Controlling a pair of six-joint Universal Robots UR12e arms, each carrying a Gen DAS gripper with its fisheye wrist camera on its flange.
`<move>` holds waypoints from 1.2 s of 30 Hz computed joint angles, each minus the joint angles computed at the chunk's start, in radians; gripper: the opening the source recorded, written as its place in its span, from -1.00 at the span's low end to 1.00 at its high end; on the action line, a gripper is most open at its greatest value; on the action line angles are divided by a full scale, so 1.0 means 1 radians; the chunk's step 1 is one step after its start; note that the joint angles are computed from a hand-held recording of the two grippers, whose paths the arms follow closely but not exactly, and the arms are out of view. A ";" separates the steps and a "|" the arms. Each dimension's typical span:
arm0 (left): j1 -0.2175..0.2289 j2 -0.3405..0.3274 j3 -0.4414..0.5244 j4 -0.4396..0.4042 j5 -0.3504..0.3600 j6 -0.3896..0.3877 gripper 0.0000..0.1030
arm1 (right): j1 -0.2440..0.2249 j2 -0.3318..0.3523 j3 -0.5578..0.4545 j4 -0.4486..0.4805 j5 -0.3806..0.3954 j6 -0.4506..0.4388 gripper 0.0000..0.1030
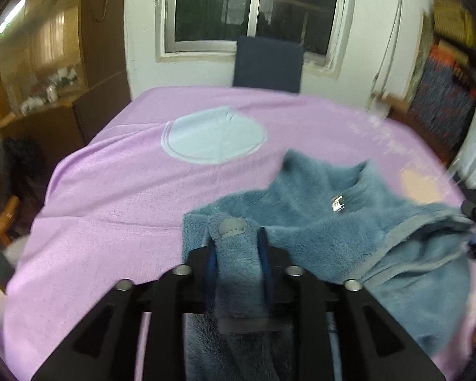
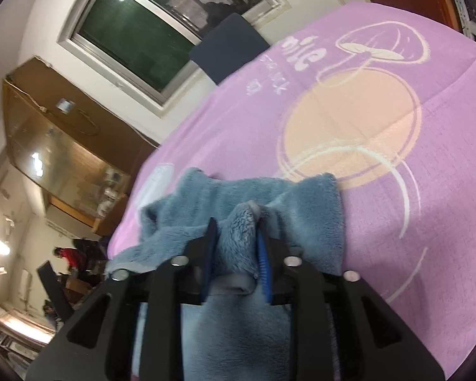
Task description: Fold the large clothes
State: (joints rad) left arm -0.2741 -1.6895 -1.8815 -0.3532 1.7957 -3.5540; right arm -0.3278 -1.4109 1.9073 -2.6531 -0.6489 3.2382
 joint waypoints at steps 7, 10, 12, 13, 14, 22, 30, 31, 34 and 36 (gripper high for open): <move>0.028 0.082 -0.085 0.153 0.019 -0.055 0.88 | -0.036 -0.036 0.035 -0.168 0.037 0.026 0.18; 0.036 0.076 -0.075 0.052 0.021 -0.050 0.86 | -0.037 -0.036 0.037 -0.131 0.003 0.010 0.19; 0.039 0.062 -0.061 0.005 0.005 -0.033 0.86 | -0.034 -0.035 0.036 -0.108 -0.023 0.003 0.19; 0.036 0.051 -0.048 -0.021 0.011 -0.020 0.86 | -0.030 -0.034 0.033 -0.096 -0.041 -0.008 0.19; 0.032 0.042 -0.038 -0.036 0.022 -0.007 0.86 | -0.027 -0.035 0.034 -0.090 -0.051 -0.017 0.19; 0.017 -0.052 0.065 -0.086 0.052 0.082 0.86 | 0.037 -0.009 -0.024 -0.003 -0.176 -0.136 0.19; 0.033 -0.079 0.064 -0.066 -0.058 0.101 -0.54 | 0.084 0.041 -0.088 0.086 -0.243 -0.212 -0.10; 0.032 -0.077 0.062 -0.057 -0.046 0.094 -0.65 | 0.086 0.041 -0.083 0.083 -0.244 -0.224 -0.56; 0.035 -0.049 0.038 0.020 -0.046 0.055 -0.80 | 0.082 0.029 -0.065 0.042 -0.229 -0.208 -0.77; 0.031 -0.035 0.030 0.074 -0.014 0.035 -0.80 | 0.069 0.014 -0.051 -0.048 -0.193 -0.162 -0.78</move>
